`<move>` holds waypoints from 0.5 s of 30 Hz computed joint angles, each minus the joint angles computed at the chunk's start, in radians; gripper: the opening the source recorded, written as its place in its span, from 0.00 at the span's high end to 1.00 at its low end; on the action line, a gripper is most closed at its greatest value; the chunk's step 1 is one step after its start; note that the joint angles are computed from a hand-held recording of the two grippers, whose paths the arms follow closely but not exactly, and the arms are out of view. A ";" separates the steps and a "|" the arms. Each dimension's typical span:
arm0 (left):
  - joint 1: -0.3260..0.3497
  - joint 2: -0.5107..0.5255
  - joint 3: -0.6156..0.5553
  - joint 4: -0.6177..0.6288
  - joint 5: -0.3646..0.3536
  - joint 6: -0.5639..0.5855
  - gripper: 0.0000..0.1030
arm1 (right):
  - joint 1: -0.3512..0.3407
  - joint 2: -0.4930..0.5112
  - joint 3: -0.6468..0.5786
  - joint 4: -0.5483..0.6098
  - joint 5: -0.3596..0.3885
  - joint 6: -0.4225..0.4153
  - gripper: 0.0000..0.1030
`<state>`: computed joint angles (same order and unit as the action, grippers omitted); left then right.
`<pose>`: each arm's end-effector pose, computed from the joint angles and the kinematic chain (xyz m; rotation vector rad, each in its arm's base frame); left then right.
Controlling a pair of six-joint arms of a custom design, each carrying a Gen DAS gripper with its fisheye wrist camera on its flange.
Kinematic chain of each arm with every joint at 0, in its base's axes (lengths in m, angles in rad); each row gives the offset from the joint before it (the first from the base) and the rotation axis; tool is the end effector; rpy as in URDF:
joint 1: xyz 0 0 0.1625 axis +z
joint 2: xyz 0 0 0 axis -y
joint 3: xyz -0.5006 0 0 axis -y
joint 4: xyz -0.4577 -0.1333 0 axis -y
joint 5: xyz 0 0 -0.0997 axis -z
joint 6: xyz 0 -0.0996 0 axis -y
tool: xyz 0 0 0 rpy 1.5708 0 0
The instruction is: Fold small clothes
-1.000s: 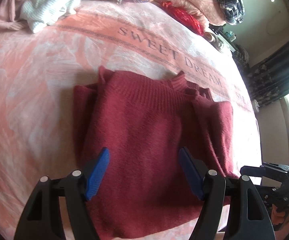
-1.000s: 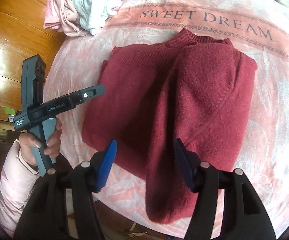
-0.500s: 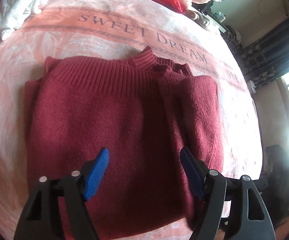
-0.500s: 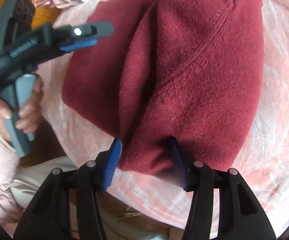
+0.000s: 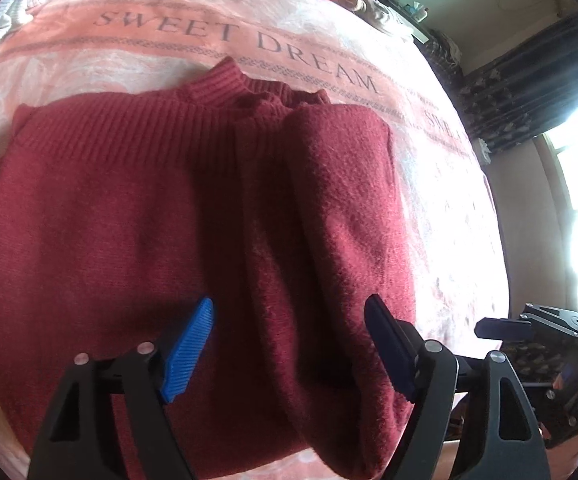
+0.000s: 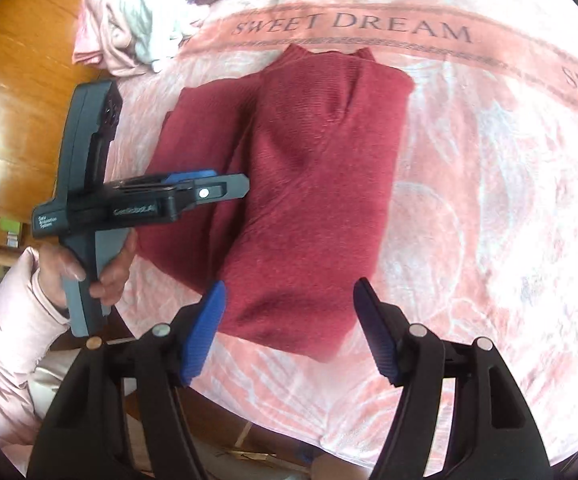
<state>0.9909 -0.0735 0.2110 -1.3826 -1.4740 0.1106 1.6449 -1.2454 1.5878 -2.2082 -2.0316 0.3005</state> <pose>-0.4368 -0.9277 0.0107 1.0173 2.7594 0.4368 0.1415 -0.7040 0.4268 -0.3983 -2.6709 0.5119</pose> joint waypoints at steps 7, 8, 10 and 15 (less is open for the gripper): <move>-0.025 0.018 0.029 -0.023 -0.022 0.002 0.21 | -0.022 -0.027 0.030 0.007 -0.004 -0.008 0.37; -0.029 0.016 0.042 -0.033 -0.018 0.001 0.21 | -0.025 -0.032 0.039 0.003 -0.005 -0.019 0.37; -0.038 -0.013 0.112 -0.085 -0.008 0.013 0.22 | -0.028 -0.033 0.047 -0.009 0.000 -0.034 0.37; -0.044 -0.070 0.241 -0.208 0.016 0.043 0.72 | -0.034 -0.051 0.066 -0.021 0.001 -0.022 0.37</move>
